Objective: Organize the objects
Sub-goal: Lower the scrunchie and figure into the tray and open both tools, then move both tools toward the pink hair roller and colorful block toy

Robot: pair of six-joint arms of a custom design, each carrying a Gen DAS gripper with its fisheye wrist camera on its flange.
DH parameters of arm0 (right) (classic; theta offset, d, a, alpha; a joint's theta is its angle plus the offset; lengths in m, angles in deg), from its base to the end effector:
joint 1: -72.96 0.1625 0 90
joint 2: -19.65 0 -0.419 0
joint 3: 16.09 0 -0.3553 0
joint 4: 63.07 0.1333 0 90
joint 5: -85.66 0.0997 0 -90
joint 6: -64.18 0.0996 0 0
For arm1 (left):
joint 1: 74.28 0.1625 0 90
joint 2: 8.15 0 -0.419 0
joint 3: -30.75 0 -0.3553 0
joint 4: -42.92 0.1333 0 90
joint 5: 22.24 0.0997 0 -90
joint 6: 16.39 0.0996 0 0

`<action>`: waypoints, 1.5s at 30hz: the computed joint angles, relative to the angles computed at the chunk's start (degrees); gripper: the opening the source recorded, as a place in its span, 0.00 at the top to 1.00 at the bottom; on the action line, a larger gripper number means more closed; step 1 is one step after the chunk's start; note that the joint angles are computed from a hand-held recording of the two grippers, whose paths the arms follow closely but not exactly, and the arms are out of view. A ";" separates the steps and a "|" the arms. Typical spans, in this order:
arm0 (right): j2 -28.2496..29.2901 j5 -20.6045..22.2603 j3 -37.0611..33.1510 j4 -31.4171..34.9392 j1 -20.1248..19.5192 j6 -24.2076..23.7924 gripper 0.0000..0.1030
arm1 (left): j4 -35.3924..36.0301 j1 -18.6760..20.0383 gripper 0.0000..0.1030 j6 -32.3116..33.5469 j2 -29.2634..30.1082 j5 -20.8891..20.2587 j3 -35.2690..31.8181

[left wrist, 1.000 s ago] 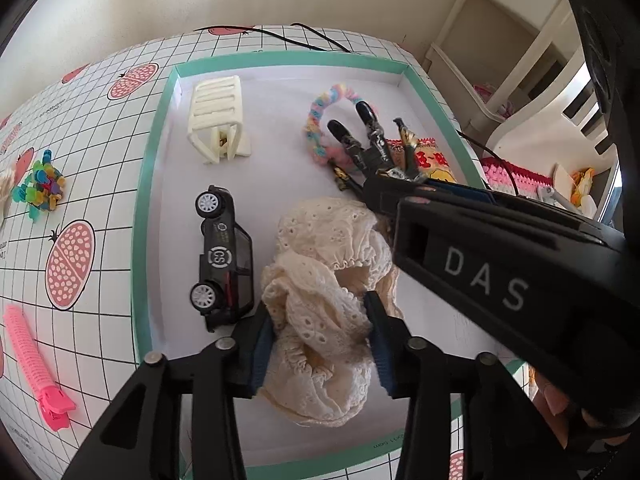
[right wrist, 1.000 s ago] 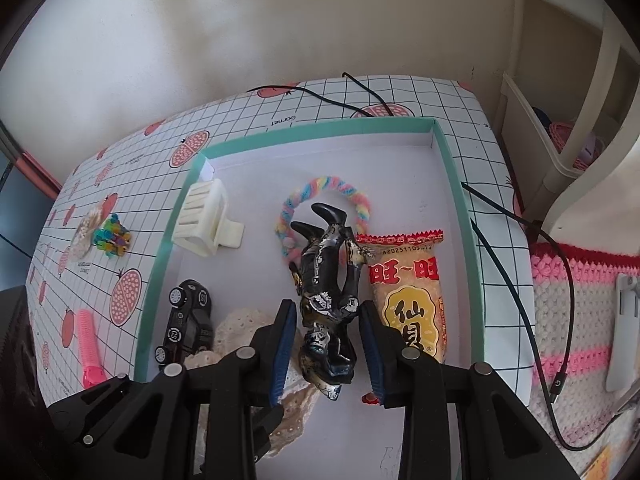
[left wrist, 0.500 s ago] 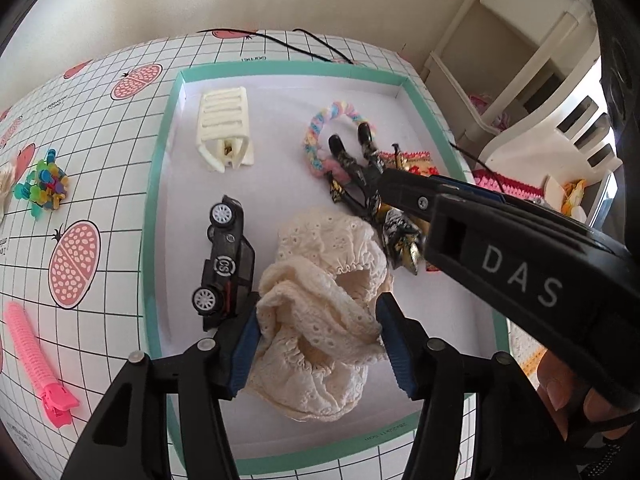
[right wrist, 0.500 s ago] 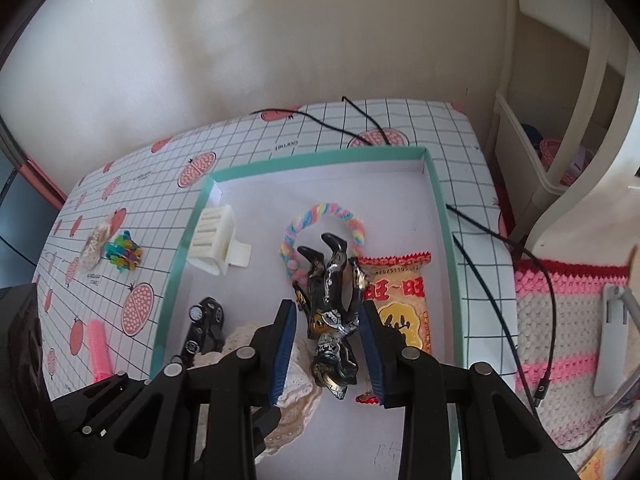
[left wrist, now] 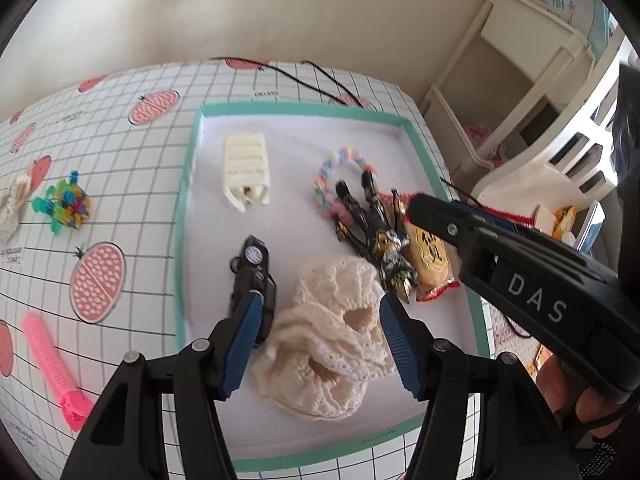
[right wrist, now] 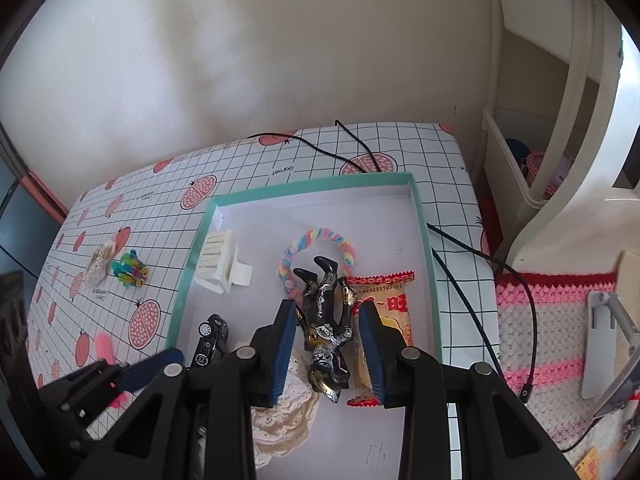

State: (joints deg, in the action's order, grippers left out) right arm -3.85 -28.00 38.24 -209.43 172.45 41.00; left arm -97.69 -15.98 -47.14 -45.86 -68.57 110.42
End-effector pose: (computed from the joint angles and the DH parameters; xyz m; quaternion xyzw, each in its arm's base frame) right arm 0.2270 -0.7920 0.1081 0.2250 -0.9288 0.1909 0.2243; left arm -0.1986 -0.7061 0.1250 -0.0204 0.9258 -0.2521 0.2809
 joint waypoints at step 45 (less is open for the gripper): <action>2.48 -2.13 -0.95 -2.05 0.37 -1.97 0.00 | -9.19 1.63 0.02 0.26 -4.99 18.82 4.55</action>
State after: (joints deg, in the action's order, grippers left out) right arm -1.38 -30.14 37.29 -211.48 172.82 39.03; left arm -106.89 -14.35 -46.88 -50.85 -49.75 114.96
